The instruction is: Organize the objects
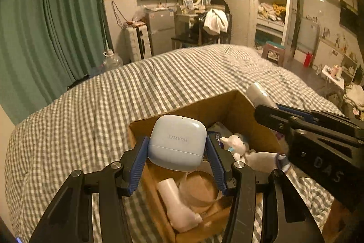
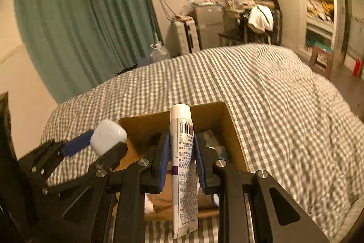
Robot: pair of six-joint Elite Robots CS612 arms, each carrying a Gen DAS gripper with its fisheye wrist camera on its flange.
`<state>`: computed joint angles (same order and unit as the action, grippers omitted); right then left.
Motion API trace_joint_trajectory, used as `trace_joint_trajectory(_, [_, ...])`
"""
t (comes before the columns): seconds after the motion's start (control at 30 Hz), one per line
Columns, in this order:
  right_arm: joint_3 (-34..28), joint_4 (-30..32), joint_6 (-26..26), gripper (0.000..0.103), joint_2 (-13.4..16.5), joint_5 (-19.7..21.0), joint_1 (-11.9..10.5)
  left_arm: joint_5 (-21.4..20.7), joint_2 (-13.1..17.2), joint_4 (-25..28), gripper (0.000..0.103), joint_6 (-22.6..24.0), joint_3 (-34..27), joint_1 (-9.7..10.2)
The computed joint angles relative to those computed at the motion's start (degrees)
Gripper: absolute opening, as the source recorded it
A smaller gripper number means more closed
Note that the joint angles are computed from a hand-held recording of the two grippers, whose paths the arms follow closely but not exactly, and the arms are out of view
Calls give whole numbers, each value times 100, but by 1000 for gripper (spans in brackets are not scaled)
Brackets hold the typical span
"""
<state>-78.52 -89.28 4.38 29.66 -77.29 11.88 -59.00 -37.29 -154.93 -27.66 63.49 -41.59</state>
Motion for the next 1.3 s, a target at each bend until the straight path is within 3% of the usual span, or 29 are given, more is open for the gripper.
trace_joint_trajectory(0.33, [570, -243, -4, 21, 24, -96, 21, -435, 390, 345, 53, -239, -420, 169])
trace_joint_trajectory(0.63, [711, -286, 78, 22, 25, -161, 38, -698, 374, 302, 54, -303, -285, 218])
trace_joint_trajectory(0.77, [591, -330, 215, 48, 22, -290, 42, -736, 217, 435, 59, -514, -162, 185])
trace_joint_trajectory(0.87, [412, -387, 252, 49, 10, -348, 40, -557, 39, 297, 76, -477, 4, 112])
trace_joint_trajectory(0.93, [279, -408, 243, 51, -20, -454, 44, -332, -71, 224, 82, -441, 75, 55])
trace_joint_trajectory(1.07, [48, -475, 256, 61, -89, -583, 19, -22, -342, -77, 83, -409, 295, -44])
trace_joint_trajectory(1.2, [-391, -432, 253, 75, -68, -738, 4, 279, -607, -410, 94, -348, 575, -169])
trace_joint_trajectory(1.3, [-713, -335, 162, 81, -60, -609, -42, 558, -762, -661, 95, -93, 732, -288])
